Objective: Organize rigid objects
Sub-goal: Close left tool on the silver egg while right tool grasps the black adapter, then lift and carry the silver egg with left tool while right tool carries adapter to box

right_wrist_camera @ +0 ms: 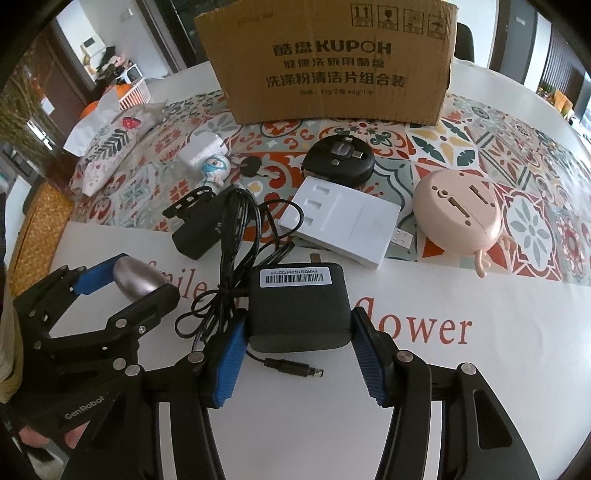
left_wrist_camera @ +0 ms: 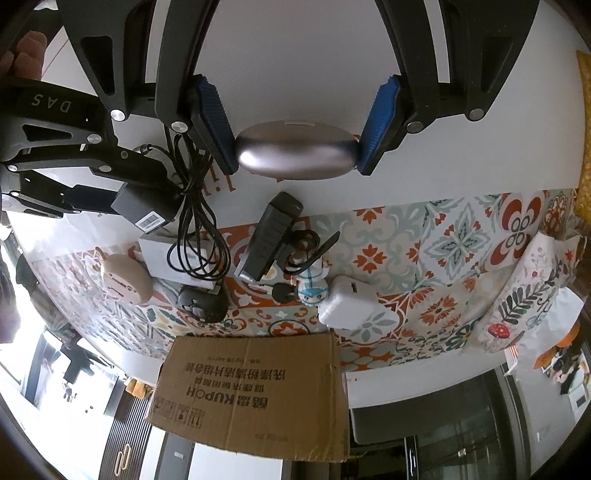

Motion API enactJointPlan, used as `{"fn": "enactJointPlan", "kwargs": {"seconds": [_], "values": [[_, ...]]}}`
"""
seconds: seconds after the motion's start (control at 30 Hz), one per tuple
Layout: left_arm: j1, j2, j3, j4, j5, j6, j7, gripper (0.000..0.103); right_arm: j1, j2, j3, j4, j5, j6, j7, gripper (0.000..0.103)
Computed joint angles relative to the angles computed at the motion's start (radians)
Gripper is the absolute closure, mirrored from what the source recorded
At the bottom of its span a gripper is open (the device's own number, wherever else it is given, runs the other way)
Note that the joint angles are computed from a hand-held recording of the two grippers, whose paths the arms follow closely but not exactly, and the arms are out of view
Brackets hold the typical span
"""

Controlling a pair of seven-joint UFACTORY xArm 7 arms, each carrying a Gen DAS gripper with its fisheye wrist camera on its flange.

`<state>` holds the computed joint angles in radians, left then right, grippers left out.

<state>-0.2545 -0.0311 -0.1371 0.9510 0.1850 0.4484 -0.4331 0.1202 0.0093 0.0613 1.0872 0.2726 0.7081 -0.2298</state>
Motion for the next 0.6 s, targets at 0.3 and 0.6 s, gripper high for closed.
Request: {"fn": "enactJointPlan", "kwargs": {"seconds": [0.3, 0.6], "values": [[0.005, -0.033, -0.008, -0.003, 0.061, -0.015, -0.051, 0.038, 0.002, -0.049, -0.004, -0.032, -0.007, -0.039, 0.014, 0.047], [0.016, -0.061, -0.022, 0.028, 0.127, -0.024, -0.105, 0.038, 0.006, -0.095, -0.013, -0.033, 0.001, -0.071, 0.012, 0.048]]}}
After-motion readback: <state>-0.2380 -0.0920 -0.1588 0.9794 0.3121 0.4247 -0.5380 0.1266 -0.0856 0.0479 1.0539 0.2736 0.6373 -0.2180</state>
